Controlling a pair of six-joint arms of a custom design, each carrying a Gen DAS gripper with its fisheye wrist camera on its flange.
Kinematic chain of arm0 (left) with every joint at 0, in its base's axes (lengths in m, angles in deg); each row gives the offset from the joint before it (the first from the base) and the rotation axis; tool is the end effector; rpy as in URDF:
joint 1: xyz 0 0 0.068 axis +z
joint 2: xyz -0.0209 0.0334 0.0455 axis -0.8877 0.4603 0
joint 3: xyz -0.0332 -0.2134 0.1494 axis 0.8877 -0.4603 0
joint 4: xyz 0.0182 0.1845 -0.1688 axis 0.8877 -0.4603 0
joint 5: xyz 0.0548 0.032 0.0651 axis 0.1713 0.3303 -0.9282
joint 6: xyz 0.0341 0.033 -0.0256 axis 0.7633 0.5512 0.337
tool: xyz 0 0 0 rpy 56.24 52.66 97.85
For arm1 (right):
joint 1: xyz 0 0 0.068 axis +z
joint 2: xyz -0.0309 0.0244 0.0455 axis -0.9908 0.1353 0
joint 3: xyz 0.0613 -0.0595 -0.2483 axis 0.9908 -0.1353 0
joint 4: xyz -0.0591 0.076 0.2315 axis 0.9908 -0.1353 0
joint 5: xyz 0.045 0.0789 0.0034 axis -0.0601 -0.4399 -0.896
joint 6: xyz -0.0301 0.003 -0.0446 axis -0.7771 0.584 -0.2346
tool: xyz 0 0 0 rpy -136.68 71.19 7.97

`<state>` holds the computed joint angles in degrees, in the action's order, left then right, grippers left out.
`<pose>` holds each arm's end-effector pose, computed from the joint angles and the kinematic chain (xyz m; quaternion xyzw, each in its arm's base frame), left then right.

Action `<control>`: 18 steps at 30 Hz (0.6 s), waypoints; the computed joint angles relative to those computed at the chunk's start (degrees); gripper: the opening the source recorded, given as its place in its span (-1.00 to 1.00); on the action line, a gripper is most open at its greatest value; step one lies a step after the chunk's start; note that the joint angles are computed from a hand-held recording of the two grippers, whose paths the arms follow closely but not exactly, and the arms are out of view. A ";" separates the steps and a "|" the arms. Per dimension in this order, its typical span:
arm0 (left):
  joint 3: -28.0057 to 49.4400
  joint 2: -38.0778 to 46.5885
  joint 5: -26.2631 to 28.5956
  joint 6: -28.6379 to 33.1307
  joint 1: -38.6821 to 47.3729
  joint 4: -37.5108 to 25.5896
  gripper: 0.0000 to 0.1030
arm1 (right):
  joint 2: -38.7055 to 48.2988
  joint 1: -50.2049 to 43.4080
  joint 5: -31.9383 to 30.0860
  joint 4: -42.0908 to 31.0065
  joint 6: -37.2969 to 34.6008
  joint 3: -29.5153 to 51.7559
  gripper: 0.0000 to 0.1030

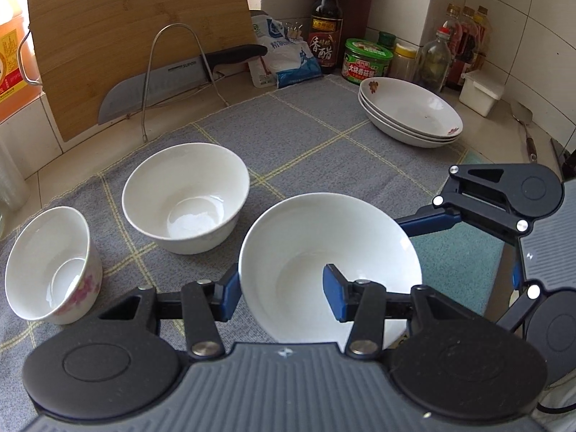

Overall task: Organize plates and bowls
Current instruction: 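Carry the white bowl with the left tool beside the other bowls, then set the bowl down on the towel and open the left tool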

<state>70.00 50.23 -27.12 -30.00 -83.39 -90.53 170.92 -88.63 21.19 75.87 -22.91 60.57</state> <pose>0.2762 -0.1035 0.1832 0.1042 0.9305 -0.0688 0.3444 0.2751 -0.0093 0.1336 -0.4773 0.7882 0.1292 0.3663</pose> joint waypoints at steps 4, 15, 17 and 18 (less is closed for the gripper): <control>1.58 1.96 0.25 0.15 -1.03 0.54 -0.09 | 0.34 -2.47 -0.52 -1.11 -1.23 0.83 0.67; 5.15 7.81 1.60 -0.28 -2.23 2.31 -0.09 | 2.64 -5.30 0.24 -1.82 -2.78 2.50 0.67; 5.62 8.60 1.78 -0.47 -2.28 2.43 -0.09 | 3.52 -5.22 0.68 -1.64 -2.59 2.92 0.67; 5.72 8.87 1.87 -0.58 -2.29 2.59 -0.09 | 3.92 -5.03 1.01 -1.38 -2.31 3.06 0.67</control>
<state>75.72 59.10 -25.25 -30.58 -85.69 -87.94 174.84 -93.66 22.20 74.49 -25.22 63.63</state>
